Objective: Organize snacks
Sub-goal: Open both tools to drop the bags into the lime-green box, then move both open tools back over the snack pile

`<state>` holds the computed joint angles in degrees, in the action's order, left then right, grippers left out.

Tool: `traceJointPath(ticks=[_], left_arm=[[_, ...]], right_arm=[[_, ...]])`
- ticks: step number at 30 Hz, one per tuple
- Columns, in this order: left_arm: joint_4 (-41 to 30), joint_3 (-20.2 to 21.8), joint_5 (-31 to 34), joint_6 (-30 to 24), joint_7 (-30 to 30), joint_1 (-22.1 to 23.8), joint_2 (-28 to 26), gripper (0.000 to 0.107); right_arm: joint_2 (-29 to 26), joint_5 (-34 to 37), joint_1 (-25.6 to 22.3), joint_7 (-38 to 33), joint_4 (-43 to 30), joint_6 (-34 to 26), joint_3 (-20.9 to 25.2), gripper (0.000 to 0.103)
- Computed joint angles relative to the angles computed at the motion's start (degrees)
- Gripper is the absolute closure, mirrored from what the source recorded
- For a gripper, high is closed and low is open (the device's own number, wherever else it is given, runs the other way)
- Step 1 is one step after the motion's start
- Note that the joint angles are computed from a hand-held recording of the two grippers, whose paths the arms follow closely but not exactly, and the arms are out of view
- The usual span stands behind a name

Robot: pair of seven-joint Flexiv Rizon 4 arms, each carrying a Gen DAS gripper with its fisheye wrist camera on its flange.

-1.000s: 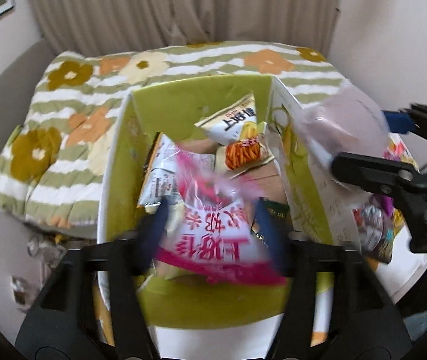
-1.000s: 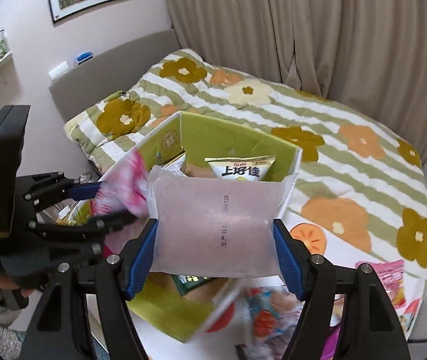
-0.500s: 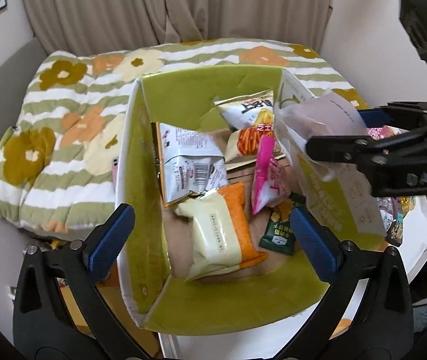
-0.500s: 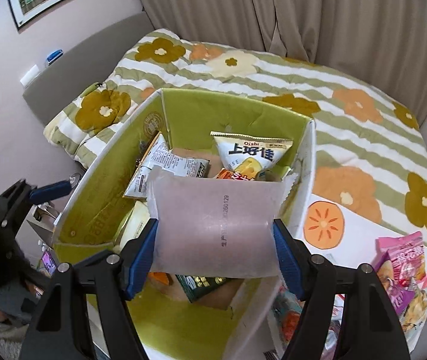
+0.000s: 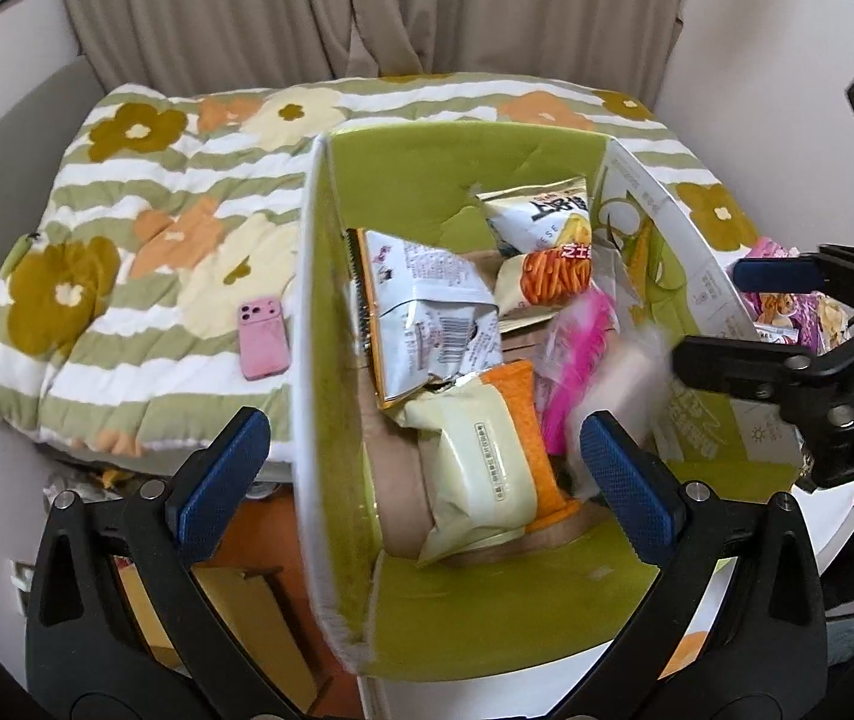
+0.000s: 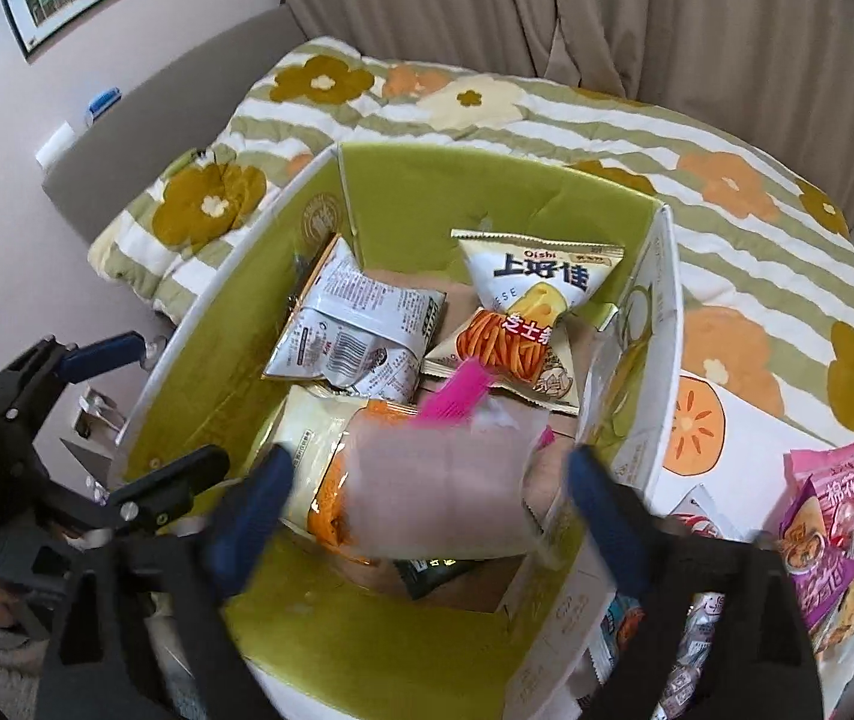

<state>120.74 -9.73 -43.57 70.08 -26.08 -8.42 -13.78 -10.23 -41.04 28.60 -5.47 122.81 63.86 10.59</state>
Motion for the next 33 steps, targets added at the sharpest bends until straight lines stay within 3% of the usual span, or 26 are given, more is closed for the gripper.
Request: traceJointPath(ticks=[10,18,23,28,33], left_arm=[[1.1,0.1,-2.08,-0.93,0.84,-0.31,1.32,0.004],[3.53,0.74,-5.33,0.63,0.9,-2.41,4.55,0.004],[6.84,0.85,-8.93,3.74,0.31,-5.65,8.31,0.004],[10.18,0.68,-15.28,6.48,1.25,-10.76,11.75,0.004],[13.19,1.22,-14.67,7.76,-2.52,-16.0,15.11,0.004]], right_arm=[[2.64,-7.15,0.29,10.46,2.78,-2.07,0.3,0.005],[4.29,-8.67,0.24,11.22,3.3,-3.82,1.93,0.005],[8.68,-10.61,-0.5,13.47,6.34,-3.82,3.45,0.005],[15.21,-10.66,-1.25,14.27,10.31,-7.82,6.64,0.005],[23.61,-6.17,-2.05,15.24,15.47,-11.8,10.39,0.005]])
